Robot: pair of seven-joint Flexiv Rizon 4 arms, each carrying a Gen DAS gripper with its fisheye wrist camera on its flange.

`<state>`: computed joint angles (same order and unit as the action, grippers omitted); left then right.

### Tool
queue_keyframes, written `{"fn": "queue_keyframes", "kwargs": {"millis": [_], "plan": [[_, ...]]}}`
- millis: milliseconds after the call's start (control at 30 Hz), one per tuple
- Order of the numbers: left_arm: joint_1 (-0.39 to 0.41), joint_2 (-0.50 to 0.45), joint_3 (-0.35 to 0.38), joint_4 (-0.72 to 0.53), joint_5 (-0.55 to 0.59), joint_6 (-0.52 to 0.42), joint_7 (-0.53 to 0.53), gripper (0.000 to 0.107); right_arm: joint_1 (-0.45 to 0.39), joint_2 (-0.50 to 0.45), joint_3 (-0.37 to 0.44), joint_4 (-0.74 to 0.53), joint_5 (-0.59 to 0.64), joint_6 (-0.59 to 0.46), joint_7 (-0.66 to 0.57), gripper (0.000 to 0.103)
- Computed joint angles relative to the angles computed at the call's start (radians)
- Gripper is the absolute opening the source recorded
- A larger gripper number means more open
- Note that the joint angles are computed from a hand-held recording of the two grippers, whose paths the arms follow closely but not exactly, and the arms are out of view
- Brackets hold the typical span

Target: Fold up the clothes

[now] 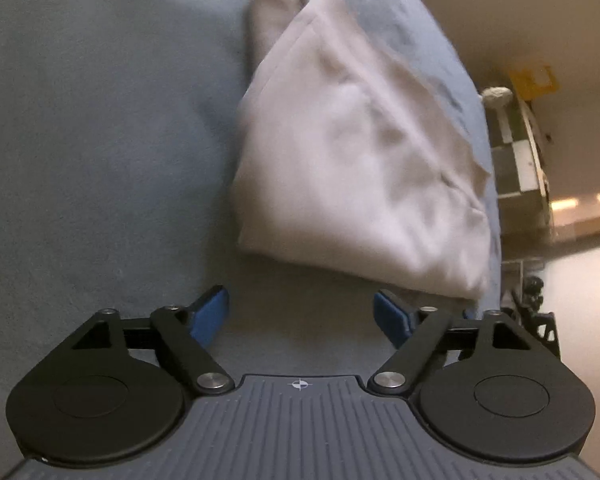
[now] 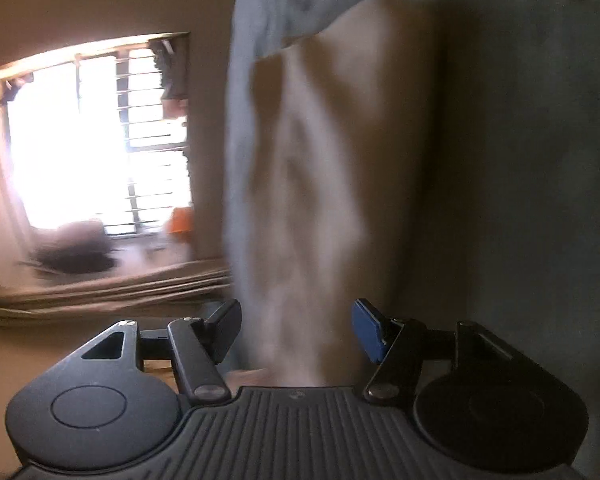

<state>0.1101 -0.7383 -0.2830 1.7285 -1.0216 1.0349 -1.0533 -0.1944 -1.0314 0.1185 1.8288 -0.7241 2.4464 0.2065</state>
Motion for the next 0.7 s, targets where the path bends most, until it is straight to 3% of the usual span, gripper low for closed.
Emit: {"fn": "queue_keyframes", "kwargs": {"millis": [133, 200, 333, 433, 500, 567, 600, 667, 700], "plan": [[0.005, -0.015, -0.117, 0.028, -0.237, 0.208, 0.184, 0.094, 0.149, 0.043, -0.084, 0.037, 0.256, -0.121, -0.148, 0.065], [-0.028, -0.026, -0.121, 0.009, -0.297, 0.286, 0.248, 0.094, 0.204, 0.021, -0.094, 0.011, 0.389, -0.126, -0.185, 0.064], [-0.090, -0.074, -0.137, -0.070, -0.378, 0.450, 0.375, 0.093, 0.220, -0.048, -0.069, -0.092, 0.536, -0.106, -0.216, 0.063], [-0.128, -0.124, -0.117, -0.145, -0.341, 0.528, 0.329, 0.075, 0.208, -0.089, -0.057, -0.171, 0.566, -0.117, -0.229, 0.063], [-0.145, -0.147, -0.086, -0.171, -0.278, 0.552, 0.250, 0.046, 0.186, -0.130, -0.045, -0.235, 0.568, -0.121, -0.217, 0.061], [-0.182, -0.158, -0.001, -0.187, -0.170, 0.523, 0.146, 0.031, 0.184, -0.145, -0.042, -0.257, 0.580, -0.135, -0.211, 0.047], [-0.196, -0.160, 0.035, -0.193, -0.128, 0.505, 0.105, 0.023, 0.184, -0.147, -0.045, -0.260, 0.580, -0.137, -0.215, 0.035], [-0.189, -0.151, 0.038, -0.186, -0.083, 0.504, 0.096, 0.015, 0.194, -0.147, -0.058, -0.260, 0.585, -0.137, -0.237, 0.030], [-0.166, -0.143, -0.001, -0.175, -0.083, 0.531, 0.130, 0.013, 0.198, -0.143, -0.063, -0.252, 0.584, -0.127, -0.254, 0.027]]}}
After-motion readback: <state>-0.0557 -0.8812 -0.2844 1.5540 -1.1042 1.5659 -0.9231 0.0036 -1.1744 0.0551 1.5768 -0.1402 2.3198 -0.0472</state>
